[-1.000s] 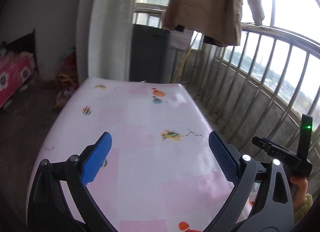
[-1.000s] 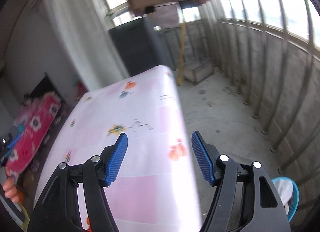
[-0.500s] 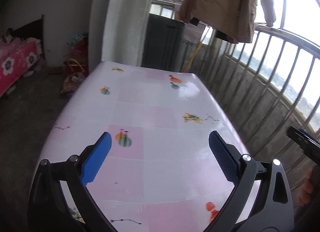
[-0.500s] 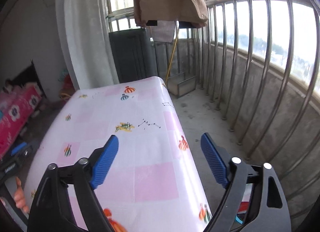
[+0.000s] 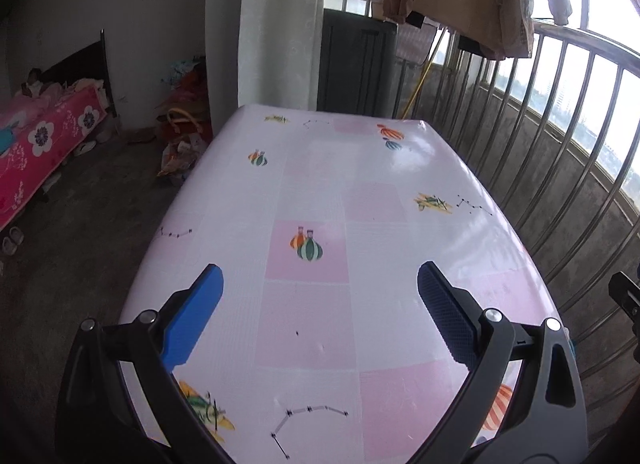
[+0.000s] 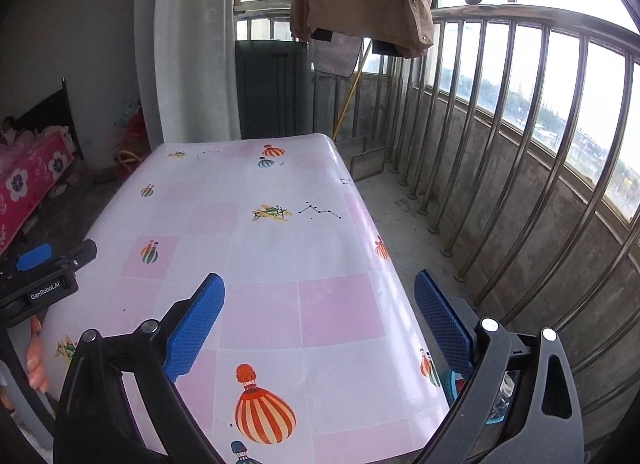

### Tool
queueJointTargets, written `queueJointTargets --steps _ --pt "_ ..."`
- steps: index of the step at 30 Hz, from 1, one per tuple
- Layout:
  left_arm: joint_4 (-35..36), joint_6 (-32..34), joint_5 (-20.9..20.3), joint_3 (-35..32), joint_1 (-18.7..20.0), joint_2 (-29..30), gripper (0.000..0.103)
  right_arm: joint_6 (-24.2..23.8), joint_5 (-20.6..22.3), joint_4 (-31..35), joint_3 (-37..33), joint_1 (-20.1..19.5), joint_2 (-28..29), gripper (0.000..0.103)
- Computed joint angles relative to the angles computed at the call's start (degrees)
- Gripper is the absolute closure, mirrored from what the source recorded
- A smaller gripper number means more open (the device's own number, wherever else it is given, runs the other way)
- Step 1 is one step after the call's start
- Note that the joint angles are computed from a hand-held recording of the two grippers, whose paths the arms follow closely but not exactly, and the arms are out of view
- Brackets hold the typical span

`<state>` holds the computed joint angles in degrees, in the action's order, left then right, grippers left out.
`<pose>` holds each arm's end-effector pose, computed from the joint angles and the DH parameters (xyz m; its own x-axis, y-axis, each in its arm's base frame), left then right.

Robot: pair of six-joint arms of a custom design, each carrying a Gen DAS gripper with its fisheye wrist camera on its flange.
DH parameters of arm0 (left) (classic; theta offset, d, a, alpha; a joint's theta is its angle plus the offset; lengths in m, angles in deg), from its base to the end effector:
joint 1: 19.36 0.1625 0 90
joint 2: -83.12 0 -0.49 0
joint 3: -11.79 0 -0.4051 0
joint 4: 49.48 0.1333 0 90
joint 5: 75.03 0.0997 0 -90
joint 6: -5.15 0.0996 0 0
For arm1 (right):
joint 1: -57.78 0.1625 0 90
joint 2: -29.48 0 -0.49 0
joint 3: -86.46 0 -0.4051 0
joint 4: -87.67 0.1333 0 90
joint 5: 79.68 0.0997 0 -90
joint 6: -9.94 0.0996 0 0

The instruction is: Collect trash

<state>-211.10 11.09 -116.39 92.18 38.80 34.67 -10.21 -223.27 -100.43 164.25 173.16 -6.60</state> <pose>-0.2387 -0.7788 0.3279 -0.7678 0.0094 -0.6406 0.4881 0.6564 -0.5753 0.3921 -0.7026 0.2318 -0.6914 0.1574 0.7051 -0.5064 0.5905 -0.6284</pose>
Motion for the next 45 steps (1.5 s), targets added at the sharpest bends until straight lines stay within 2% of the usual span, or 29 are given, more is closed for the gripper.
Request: queueJointTargets --steps 4,6,7,10,17,26,40,45 --pt "0.90 -7.37 2.24 2.21 -1.04 -0.28 0.010 1.72 0.57 -1.79 4.50 -0.73 -2.21 0.006" --pt "3.19 -11.65 1.78 2.75 -1.24 -0.42 0.010 2.34 -1.44 -0.44 5.65 -1.10 -2.82 0.006" --pt "6.60 -15.46 1.46 2.98 -1.48 -0.58 0.010 2.52 -2.86 0.28 6.05 -1.30 -3.06 0.006" --pt "10.76 -19.19 0.99 3.72 -2.14 -0.51 0.010 3.44 -6.28 1.55 7.88 -2.00 -4.03 0.006" --pt "16.72 -19.83 2.32 4.81 -4.65 1.26 0.010 10.25 -10.38 9.75 13.00 -3.99 -7.85 0.006" --pt "19.64 -17.13 3.22 2.42 -6.03 4.47 0.010 15.39 -12.40 11.97 16.20 -5.83 -10.95 0.006" --pt "22.00 -16.11 3.20 1.47 -7.00 5.77 0.010 17.76 -11.56 12.90 18.81 -7.08 -13.17 0.006" --pt "23.33 -16.26 3.39 0.92 -6.92 6.03 0.010 17.19 -11.78 11.67 19.04 -7.23 -13.23 0.006"
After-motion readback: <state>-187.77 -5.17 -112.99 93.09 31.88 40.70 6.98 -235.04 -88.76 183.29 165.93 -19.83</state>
